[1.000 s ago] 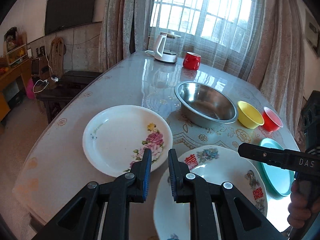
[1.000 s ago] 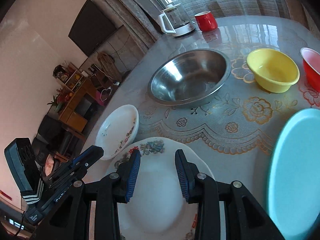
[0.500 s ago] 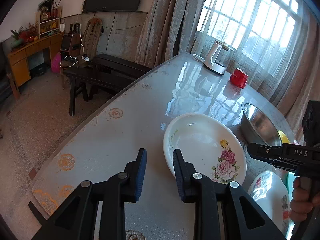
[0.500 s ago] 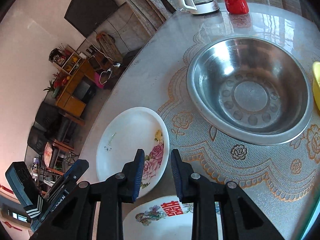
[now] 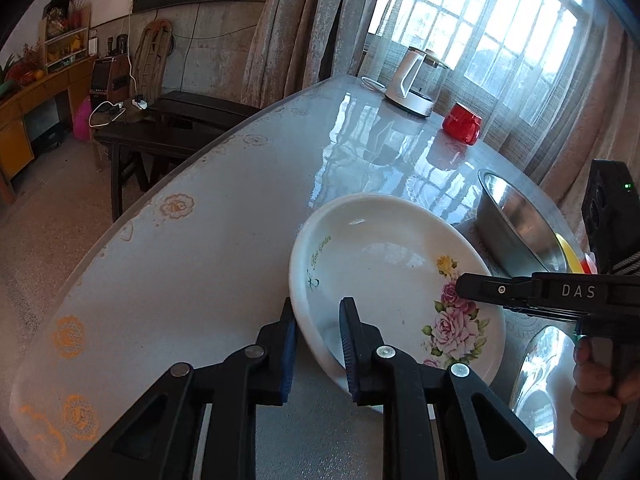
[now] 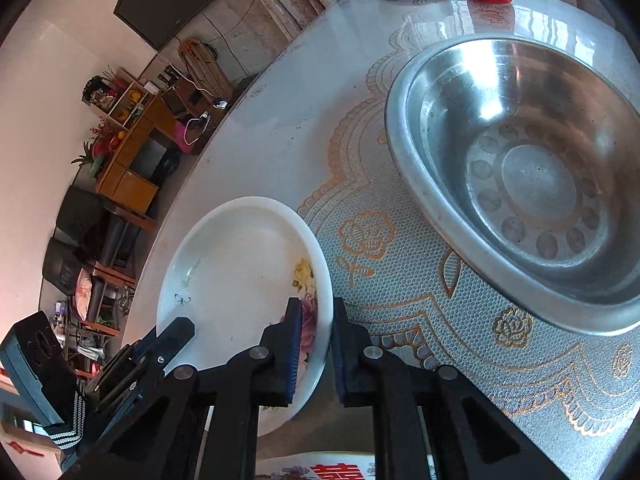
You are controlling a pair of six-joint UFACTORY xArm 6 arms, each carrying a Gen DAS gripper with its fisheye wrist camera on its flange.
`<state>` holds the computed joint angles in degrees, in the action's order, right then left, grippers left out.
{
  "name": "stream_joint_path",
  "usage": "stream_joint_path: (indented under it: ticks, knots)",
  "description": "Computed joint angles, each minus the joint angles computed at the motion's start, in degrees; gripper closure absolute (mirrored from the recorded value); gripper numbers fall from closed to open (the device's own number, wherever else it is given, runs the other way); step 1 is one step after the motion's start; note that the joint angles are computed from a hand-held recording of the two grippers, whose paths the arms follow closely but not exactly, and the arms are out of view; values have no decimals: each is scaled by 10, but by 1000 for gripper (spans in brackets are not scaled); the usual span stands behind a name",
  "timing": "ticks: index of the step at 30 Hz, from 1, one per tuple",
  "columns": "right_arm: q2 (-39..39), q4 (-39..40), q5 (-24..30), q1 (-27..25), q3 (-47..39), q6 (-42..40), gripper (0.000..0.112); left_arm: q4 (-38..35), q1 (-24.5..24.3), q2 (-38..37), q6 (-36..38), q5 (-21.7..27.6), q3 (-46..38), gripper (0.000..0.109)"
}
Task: Organize plates and bowls
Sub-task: 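Grasp the small white rose plate's rim with the right tool and lift, then carry the rose plate over the turquoise plate and lower it on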
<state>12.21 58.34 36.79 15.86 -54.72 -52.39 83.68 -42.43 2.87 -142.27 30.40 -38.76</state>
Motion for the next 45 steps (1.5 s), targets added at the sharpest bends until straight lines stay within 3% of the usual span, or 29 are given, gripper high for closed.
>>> stream_joint_path:
  ticks: [10,22,34,45]
  knots:
    - [-44,43,4,-14,29,-39,99,2,-21,-23,16,22,-3,88]
    - [-138,91,60,-116,97,-103,98,-32,-76,-10,100,56,-76,88]
    - [-209,68,128,-317,155,-143,98,-103,-131,143,258,19,-289,87]
    - [-174,17,161,-493,126,-162,96,-256,-168,342,457,-6,-555,86]
